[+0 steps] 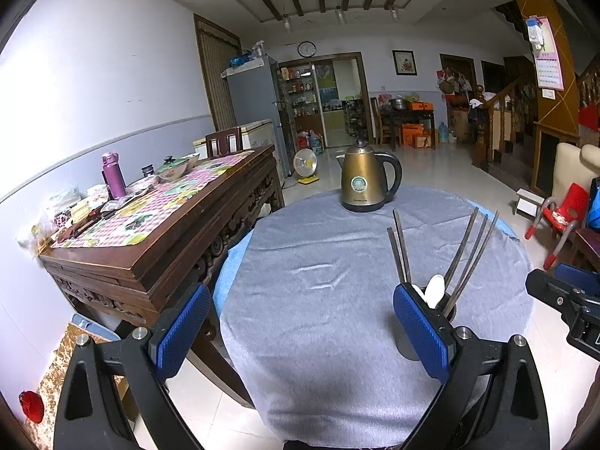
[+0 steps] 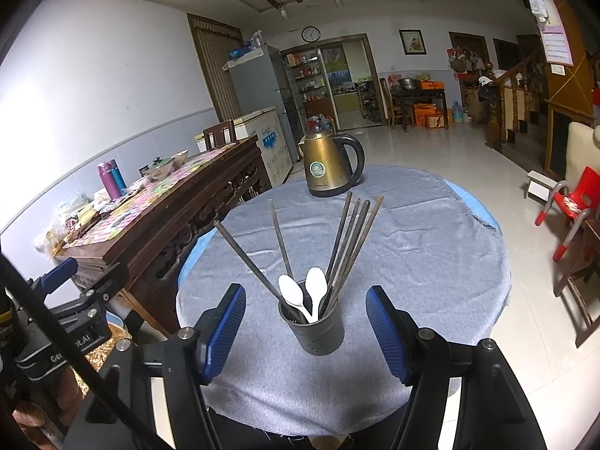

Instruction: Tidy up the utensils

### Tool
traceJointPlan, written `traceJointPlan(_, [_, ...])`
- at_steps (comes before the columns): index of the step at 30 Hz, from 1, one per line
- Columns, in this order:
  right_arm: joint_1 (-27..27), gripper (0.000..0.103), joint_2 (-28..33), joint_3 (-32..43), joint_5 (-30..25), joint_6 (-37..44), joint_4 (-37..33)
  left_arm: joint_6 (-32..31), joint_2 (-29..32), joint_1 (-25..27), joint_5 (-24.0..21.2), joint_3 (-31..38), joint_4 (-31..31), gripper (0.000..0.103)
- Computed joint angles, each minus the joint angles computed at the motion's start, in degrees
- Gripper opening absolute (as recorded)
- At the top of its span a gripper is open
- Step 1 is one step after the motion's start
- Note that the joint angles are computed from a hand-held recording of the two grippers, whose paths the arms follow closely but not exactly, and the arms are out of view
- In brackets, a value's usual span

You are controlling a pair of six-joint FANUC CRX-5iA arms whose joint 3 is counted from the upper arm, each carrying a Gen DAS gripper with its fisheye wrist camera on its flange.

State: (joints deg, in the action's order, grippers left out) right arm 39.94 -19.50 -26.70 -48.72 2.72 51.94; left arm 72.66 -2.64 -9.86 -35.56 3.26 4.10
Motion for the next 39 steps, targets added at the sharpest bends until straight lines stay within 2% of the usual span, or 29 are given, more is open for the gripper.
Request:
traceJointPlan(24, [0.5,0.071,-0.1,-0.5,-1.4,-0.4,-0.5,1.4,-0.2,0.0,-1.1,0.3,-1.7,0.098])
traceJointPlan(39, [1.5,0.073,1.3,0.9,-2.8,1.8,-2.7,0.3,-0.1,0.8,-1.4,-0.7,0.0,0.098])
